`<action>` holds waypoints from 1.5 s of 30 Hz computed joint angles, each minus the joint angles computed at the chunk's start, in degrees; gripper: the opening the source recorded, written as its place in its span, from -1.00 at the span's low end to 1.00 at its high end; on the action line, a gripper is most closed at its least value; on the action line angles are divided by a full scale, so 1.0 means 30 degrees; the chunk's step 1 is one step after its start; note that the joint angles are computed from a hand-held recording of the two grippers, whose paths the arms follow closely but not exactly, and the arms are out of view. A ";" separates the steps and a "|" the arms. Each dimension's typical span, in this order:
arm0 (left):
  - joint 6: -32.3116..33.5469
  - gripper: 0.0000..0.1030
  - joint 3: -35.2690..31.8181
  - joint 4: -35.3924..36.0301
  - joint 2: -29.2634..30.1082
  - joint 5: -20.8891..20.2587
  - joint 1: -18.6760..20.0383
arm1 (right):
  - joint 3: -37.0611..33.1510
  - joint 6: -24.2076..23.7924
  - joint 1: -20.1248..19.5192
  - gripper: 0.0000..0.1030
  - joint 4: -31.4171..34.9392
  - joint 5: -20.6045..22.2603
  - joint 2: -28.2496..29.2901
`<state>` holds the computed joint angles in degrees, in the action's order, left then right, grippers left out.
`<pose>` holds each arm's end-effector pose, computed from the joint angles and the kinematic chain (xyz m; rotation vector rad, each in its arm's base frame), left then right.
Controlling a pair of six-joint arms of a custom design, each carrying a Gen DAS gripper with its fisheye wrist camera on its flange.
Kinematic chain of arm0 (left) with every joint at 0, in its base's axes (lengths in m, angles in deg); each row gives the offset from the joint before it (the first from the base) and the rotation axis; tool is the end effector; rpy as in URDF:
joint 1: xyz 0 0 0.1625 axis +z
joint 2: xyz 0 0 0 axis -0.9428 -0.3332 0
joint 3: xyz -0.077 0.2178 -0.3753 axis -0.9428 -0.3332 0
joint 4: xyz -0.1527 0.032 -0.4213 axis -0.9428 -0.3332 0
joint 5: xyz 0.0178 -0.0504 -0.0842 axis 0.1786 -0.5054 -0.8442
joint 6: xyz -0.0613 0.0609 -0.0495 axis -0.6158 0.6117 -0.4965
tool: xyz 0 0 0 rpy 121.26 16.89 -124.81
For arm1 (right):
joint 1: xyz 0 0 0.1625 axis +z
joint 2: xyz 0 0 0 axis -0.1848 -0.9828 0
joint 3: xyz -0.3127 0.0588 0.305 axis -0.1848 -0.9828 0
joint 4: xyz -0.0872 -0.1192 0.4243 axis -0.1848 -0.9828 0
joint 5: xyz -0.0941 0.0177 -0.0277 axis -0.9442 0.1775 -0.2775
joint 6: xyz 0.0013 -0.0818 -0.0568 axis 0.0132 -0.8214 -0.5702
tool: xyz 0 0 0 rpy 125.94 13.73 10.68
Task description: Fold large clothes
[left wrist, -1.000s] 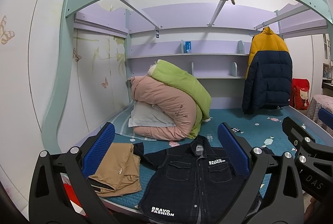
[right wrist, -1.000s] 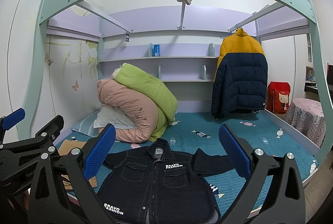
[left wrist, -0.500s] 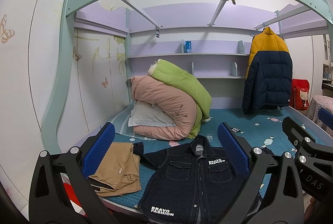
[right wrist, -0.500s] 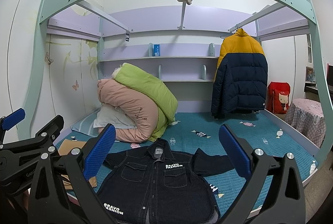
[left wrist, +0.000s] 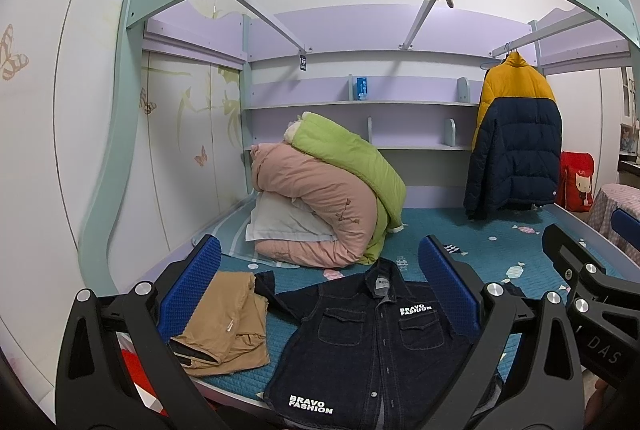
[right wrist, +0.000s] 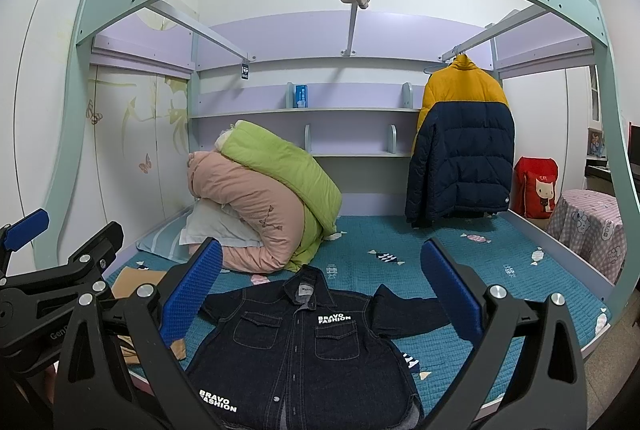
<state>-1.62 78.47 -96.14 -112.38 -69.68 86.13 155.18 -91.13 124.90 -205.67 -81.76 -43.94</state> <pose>-0.5738 -0.4019 0.2247 0.5151 1.7743 -1.5260 0.2824 -0.4169 0.4697 0.6914 -1.9622 1.5889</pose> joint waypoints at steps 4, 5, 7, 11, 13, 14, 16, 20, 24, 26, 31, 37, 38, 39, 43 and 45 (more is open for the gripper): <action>0.0015 0.91 0.0006 -0.0027 -0.0004 -0.0027 0.0021 | -0.0137 0.0020 0.0018 0.86 -0.0002 -0.0063 0.0225; -0.0068 0.91 0.0032 0.0018 -0.0011 -0.0029 0.0021 | -0.0133 0.0037 -0.0033 0.86 0.0051 -0.0008 0.0194; -0.1429 0.91 0.0026 0.1636 -0.0270 -0.0075 0.0040 | -0.0165 0.0065 -0.0078 0.86 0.0078 0.0013 0.0242; -0.1725 0.91 0.0050 0.1919 -0.0300 -0.0204 0.0176 | -0.0187 0.0092 -0.0229 0.86 0.0047 0.0082 0.0336; -0.1426 0.91 0.0017 0.1597 -0.0217 -0.0302 0.0258 | -0.0255 0.0122 -0.0322 0.86 0.0101 0.0105 0.0413; -0.0813 0.91 -0.0030 0.0892 -0.0078 -0.0386 0.0344 | -0.0308 0.0150 -0.0380 0.86 0.0138 0.0125 0.0476; -0.0050 0.91 -0.0124 0.0081 0.0081 -0.0505 0.0495 | -0.0443 0.0203 -0.0504 0.86 0.0222 0.0172 0.0616; 0.0780 0.91 -0.0563 -0.0643 0.0541 -0.0753 0.0909 | -0.0605 0.0343 -0.0899 0.86 0.0390 0.0360 0.0905; -0.0755 0.91 -0.0940 0.1454 0.0555 -0.1162 0.1493 | -0.1117 0.0642 -0.1300 0.86 0.1026 0.0258 0.1544; -0.1574 0.91 -0.1304 0.2632 0.0635 -0.1535 0.1891 | -0.1440 0.0796 -0.1512 0.86 0.1433 0.0137 0.1940; -0.2486 0.91 -0.2018 0.4196 0.1014 -0.2569 0.3003 | -0.2272 0.1124 -0.2129 0.86 0.2391 -0.0211 0.3073; -0.2516 0.91 -0.3333 0.5148 0.1948 -0.4787 0.4974 | -0.3615 0.1693 -0.3079 0.86 0.3869 -0.1312 0.4996; -0.2684 0.91 -0.3614 0.5597 0.2138 -0.5267 0.5353 | -0.3889 0.1824 -0.3213 0.86 0.4209 -0.1507 0.5360; -0.2723 0.91 -0.3830 0.5841 0.2328 -0.5624 0.5687 | -0.4124 0.2003 -0.3406 0.86 0.4607 -0.1703 0.5700; -0.2509 0.91 -0.4584 0.6352 0.3091 -0.6711 0.6950 | -0.5034 0.2692 -0.4027 0.86 0.5926 -0.2208 0.6919; -0.1988 0.91 -0.4892 0.6104 0.3459 -0.7309 0.7653 | -0.5493 0.2987 -0.4359 0.86 0.6448 -0.2166 0.7553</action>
<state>-7.58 63.80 -77.83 -102.00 -91.60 109.09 138.70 -82.17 111.83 -186.33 -88.26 -21.28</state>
